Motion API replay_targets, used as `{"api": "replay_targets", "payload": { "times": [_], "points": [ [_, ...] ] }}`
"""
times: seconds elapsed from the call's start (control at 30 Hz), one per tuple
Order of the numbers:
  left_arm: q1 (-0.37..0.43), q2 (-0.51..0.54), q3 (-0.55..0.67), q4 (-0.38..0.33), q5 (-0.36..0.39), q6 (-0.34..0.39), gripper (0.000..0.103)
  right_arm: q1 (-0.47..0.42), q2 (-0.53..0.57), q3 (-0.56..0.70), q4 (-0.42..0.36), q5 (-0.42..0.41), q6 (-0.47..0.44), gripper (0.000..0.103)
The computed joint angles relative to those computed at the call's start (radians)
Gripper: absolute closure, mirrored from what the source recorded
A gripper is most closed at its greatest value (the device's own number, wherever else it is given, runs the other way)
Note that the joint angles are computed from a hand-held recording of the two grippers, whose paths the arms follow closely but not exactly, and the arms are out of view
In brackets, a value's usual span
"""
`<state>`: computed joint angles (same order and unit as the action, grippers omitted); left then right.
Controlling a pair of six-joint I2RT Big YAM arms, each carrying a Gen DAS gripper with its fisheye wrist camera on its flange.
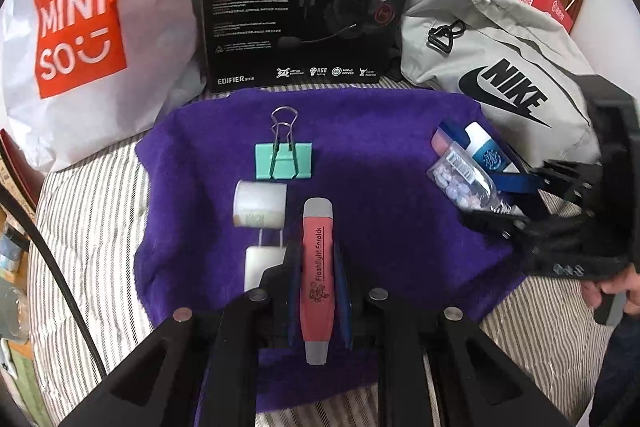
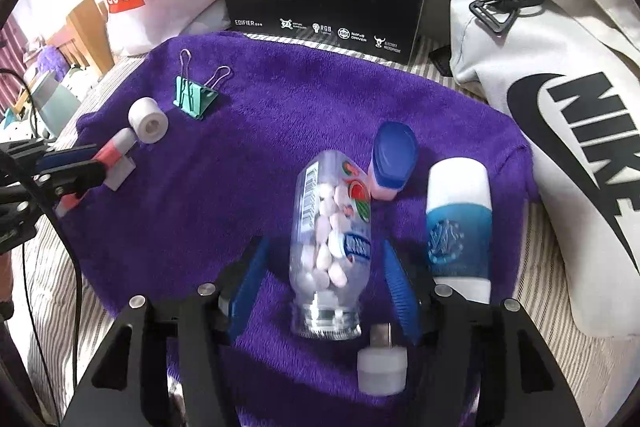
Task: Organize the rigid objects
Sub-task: 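Carry the highlighter and pill bottle onto the towel and release both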
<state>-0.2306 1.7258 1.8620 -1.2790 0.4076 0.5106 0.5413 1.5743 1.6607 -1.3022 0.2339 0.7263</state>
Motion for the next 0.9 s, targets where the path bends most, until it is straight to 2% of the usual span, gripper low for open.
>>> {"api": "replay_targets", "payload": {
  "times": [0.17, 0.4, 0.53, 0.7, 0.8, 0.87, 0.9],
  "points": [
    [-0.027, 0.023, 0.019, -0.003, -0.025, -0.006, 0.087, 0.025, -0.03, -0.002, -0.023, 0.028, 0.018, 0.044],
    [-0.061, 0.05, 0.035, 0.004, -0.069, -0.02, 0.087, 0.067, -0.095, -0.035, -0.027, 0.061, 0.096, 0.044],
    [-0.083, 0.047, 0.014, 0.032, -0.126, -0.024, 0.087, 0.097, -0.131, -0.054, -0.043, 0.082, 0.143, 0.044],
    [-0.086, 0.034, -0.004, 0.049, -0.138, -0.03, 0.087, 0.121, -0.17, -0.077, -0.058, 0.093, 0.195, 0.044],
    [-0.087, 0.029, -0.008, 0.04, -0.13, -0.031, 0.078, 0.139, -0.187, -0.086, -0.072, 0.105, 0.223, 0.044],
    [-0.089, 0.023, -0.015, 0.032, -0.122, -0.031, 0.064, 0.147, -0.196, -0.093, -0.073, 0.107, 0.234, 0.044],
    [-0.092, 0.019, -0.021, 0.032, -0.123, -0.031, 0.061, 0.152, -0.202, -0.097, -0.075, 0.109, 0.243, 0.044]
  ]
}}
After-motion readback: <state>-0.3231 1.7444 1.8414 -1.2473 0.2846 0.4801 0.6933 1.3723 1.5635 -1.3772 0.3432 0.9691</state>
